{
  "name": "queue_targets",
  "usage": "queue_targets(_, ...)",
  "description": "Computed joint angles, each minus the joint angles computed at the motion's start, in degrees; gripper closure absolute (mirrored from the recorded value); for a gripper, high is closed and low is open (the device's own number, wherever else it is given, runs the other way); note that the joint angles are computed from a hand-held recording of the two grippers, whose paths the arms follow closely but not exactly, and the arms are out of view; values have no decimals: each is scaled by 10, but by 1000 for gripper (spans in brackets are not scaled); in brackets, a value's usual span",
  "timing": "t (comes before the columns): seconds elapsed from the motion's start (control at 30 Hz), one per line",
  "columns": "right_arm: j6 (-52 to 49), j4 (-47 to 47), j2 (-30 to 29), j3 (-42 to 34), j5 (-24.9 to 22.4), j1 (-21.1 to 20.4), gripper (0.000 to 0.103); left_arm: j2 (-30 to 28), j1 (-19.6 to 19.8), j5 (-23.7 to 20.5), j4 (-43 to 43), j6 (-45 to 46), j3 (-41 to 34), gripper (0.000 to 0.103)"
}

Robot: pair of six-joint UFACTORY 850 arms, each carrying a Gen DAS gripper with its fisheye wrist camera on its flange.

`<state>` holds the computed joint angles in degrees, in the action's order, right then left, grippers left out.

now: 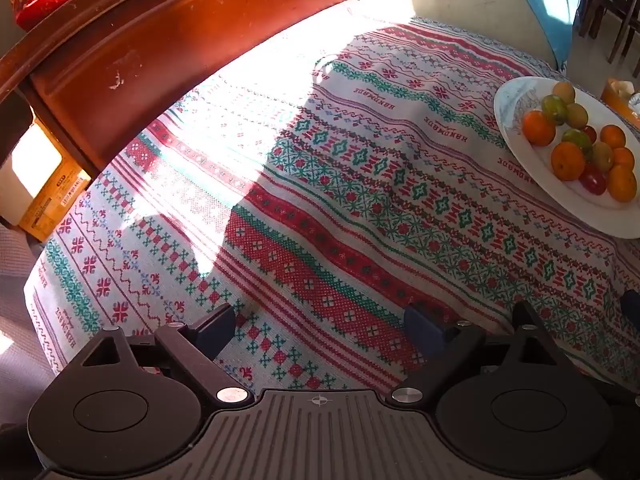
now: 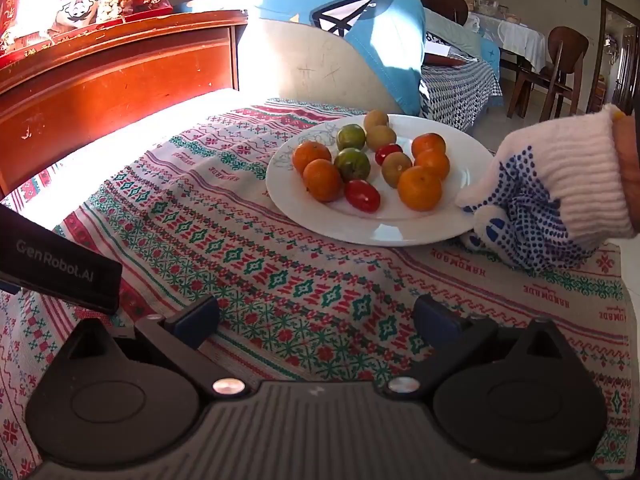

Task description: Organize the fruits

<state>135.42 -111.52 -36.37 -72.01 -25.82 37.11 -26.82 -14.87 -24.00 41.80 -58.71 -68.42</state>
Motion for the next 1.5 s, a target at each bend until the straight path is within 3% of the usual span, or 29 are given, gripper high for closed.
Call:
queue_targets(0.37, 0, 0, 0, 0, -1, 0, 1, 2, -2, 13, 33, -19, 12, 10)
queue_targets(1.5, -3, 3, -1, -1, -1, 0, 1, -1, 1, 6, 4, -5, 2, 7)
